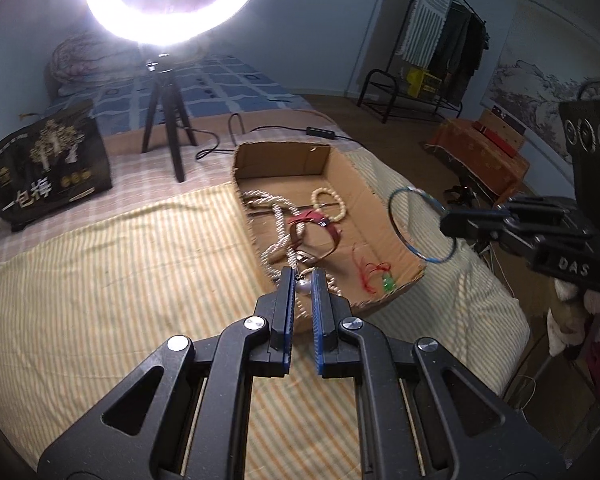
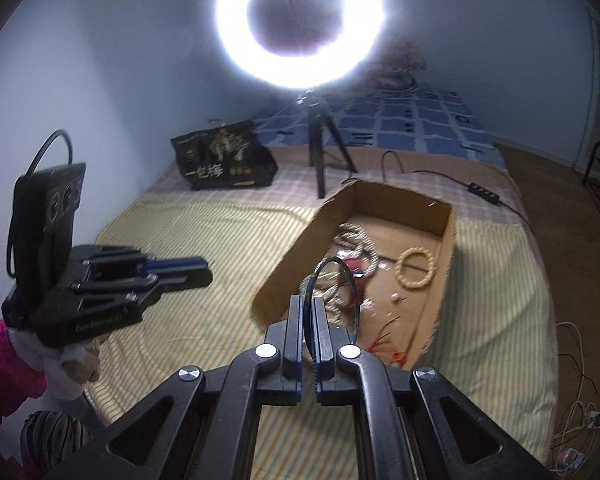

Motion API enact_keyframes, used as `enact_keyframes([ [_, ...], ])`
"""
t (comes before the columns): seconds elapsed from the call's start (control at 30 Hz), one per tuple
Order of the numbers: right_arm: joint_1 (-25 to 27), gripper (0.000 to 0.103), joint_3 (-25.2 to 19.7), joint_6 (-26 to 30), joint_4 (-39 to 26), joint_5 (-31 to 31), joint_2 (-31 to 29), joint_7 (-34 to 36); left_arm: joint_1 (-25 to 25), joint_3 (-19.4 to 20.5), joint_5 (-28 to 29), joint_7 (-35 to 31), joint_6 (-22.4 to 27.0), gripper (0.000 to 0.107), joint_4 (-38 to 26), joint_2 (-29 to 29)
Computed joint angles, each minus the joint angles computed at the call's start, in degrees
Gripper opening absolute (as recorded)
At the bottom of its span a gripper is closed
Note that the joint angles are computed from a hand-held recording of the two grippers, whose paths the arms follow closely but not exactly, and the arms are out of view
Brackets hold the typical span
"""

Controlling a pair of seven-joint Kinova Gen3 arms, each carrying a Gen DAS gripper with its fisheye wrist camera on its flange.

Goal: Organize jewelry
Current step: 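Carry the pearl and the black bangle over the box with both tools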

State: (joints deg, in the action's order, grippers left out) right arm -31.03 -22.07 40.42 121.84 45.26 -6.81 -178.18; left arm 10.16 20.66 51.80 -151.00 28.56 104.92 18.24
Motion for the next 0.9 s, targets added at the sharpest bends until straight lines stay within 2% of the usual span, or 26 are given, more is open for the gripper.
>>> enact_keyframes([
  [0.23,3.4,0.001,2.7,-2.6,0.6,-0.3,-0.7,4.3,3.4,1.3,-2.3,3.0,-1.3,0.006,-2.6,2.1],
  [0.47,7.5,0.001,5.1,-7.6,1.2,0.6,0.5,6.8,5.5,3.3,-5.8,6.0,-3.6,0.006,-4.6,4.6],
  [0.9,11.8,0.001,11.1,-16.4,1.0,1.1,5.3,11.2,6.1,6.6,-13.2,12.7,-6.8,0.006,-7.4,8.3],
])
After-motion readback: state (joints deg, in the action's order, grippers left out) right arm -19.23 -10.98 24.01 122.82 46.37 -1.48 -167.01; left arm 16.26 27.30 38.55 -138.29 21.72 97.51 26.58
